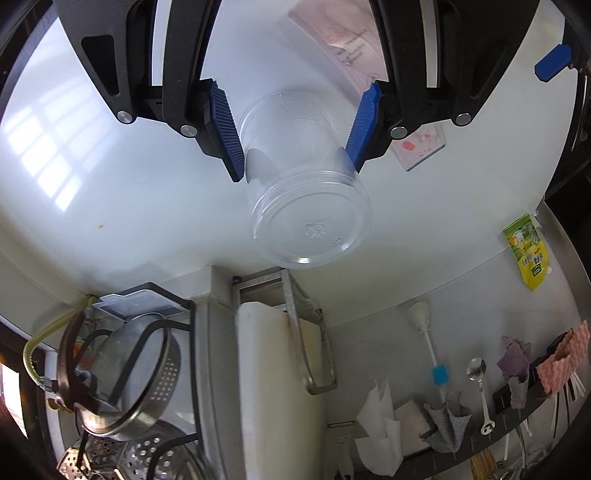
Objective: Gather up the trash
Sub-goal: 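Close the right tool around the clear plastic cup, then lower the left tool onto the pink toothbrush package and close it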
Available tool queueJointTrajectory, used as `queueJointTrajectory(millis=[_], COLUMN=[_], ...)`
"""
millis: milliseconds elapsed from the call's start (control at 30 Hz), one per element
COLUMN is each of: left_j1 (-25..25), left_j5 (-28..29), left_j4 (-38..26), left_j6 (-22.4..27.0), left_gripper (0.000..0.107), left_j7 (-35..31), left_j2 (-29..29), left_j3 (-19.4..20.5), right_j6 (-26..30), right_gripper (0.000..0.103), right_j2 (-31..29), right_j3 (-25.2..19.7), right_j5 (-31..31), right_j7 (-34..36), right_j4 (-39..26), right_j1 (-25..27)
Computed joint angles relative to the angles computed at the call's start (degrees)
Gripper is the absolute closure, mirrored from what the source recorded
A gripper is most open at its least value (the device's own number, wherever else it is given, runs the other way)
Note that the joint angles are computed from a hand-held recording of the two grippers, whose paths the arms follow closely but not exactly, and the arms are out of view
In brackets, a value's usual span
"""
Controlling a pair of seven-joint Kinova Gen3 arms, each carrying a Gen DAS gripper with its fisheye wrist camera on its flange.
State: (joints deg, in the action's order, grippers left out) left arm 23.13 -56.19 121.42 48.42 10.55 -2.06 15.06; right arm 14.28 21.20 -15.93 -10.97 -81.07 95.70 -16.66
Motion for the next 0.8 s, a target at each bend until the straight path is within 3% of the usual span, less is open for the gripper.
queueJointTrajectory(millis=[100,267,533,800], left_j1=[0.67,3.3,6.73,6.9], left_j5=[-0.82,0.58,4.59,10.79], left_j4=[-2.77,-8.47,-15.54,-23.1], left_j6=[1.35,4.06,7.8,11.52], left_gripper=[0.011,0.011,0.011,0.011], left_j7=[0.82,-1.29,-3.22,-8.52], left_j2=[2.87,8.45,14.58,19.04], left_j3=[0.07,-2.28,-7.0,-10.36], right_j6=[-1.44,-2.22,-3.46,-0.96], right_gripper=[0.05,0.05,0.05,0.05], right_j2=[-1.16,-1.4,-1.64,-0.26], right_j3=[1.79,-0.92,0.24,-4.23], right_j5=[0.14,-2.02,-1.35,-5.87], right_j7=[-1.22,-0.2,-0.3,2.84], right_j4=[1.58,1.9,2.11,0.38], right_j1=[0.64,5.89,7.14,13.82])
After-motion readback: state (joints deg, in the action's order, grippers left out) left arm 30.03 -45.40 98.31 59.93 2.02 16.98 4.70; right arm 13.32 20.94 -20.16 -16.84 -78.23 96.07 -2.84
